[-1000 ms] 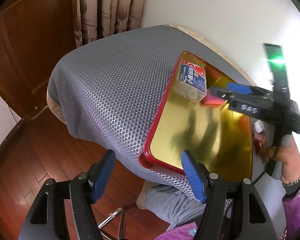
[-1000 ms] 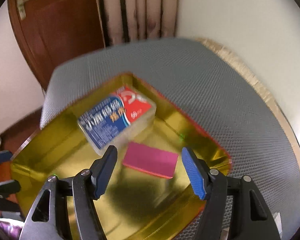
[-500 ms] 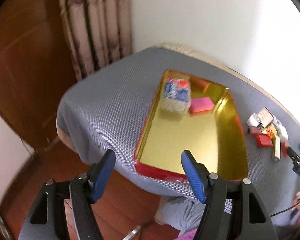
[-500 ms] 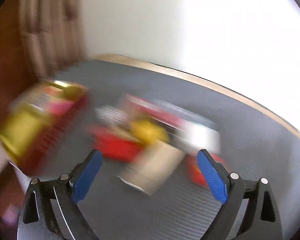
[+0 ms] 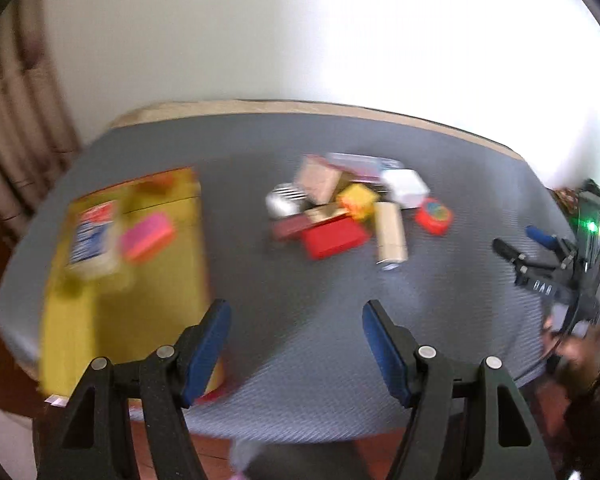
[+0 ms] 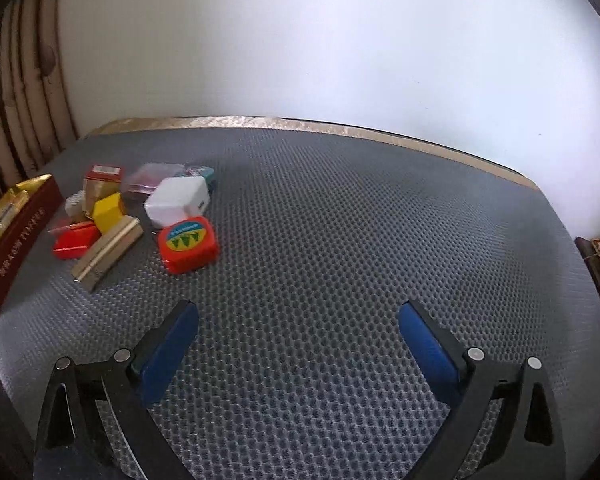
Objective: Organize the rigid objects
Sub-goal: 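Move the left gripper to the gold bar and grasp it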
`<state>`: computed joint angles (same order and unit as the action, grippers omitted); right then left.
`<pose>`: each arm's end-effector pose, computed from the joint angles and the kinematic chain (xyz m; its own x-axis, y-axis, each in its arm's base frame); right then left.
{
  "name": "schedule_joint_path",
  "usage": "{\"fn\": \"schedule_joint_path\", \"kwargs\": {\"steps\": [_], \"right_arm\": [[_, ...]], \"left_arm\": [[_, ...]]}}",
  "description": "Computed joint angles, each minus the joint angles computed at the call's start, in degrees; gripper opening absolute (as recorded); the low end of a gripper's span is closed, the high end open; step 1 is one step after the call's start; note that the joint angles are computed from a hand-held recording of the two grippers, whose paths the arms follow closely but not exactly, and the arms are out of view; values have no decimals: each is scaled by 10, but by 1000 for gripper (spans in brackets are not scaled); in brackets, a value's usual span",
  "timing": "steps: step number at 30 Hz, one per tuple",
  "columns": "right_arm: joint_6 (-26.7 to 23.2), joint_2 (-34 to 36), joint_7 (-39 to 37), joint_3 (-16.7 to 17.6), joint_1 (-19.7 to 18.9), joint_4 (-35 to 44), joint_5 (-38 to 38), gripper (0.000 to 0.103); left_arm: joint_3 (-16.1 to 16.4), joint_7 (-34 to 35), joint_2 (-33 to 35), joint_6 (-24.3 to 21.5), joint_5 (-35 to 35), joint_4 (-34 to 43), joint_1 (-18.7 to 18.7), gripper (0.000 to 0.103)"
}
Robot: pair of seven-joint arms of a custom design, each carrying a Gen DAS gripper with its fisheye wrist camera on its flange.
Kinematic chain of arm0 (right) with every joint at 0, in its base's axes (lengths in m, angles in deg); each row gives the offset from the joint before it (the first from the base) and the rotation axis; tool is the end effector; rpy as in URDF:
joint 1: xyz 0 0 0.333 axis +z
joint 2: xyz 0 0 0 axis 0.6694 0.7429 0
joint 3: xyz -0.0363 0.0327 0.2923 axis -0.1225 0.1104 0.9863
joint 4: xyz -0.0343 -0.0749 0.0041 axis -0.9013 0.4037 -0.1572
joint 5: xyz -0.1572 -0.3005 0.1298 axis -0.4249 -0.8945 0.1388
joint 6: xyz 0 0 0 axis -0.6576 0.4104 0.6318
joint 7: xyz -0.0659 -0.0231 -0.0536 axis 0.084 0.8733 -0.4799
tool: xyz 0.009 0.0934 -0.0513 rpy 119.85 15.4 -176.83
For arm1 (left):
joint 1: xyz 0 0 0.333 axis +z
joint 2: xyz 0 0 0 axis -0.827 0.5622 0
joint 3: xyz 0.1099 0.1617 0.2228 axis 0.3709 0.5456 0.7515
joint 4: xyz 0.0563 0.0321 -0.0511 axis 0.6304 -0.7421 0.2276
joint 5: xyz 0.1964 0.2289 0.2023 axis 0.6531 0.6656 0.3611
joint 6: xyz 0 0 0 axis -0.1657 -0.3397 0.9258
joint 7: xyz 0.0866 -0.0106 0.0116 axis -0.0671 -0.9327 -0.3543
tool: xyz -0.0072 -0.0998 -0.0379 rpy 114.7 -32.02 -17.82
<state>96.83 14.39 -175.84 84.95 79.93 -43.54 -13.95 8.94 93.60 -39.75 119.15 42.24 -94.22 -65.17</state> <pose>0.3484 0.3696 0.3354 -0.4655 -0.8850 -0.0129 -0.5959 0.3241 -0.7348 0.5282 -0.1795 0.4480 -0.5086 -0.8552 0.0998 -0.7292 0.3662 -0.5781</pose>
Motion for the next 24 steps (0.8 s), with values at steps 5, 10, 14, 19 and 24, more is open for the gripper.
{"fn": "schedule_joint_path", "kwargs": {"steps": [5,10,14,19,24], "right_arm": [[18,-22,62,3,1,-25,-38,101],[29,-31,89,10,-2,-36,-66,101],[35,-38,106,13,-3,-44,-84,101],[50,-45,128,14,-8,-53,-104,101],[56,-50,138,16,-11,-59,-113,102]], "left_arm": [[-16,-52,99,-104,12,140,-14,70],[-14,-126,183,-150,79,246,-43,70],[-8,-154,215,-152,141,283,-67,70],[-7,-163,237,-155,185,303,-80,70],[-9,-170,264,-172,199,332,-85,70]]}}
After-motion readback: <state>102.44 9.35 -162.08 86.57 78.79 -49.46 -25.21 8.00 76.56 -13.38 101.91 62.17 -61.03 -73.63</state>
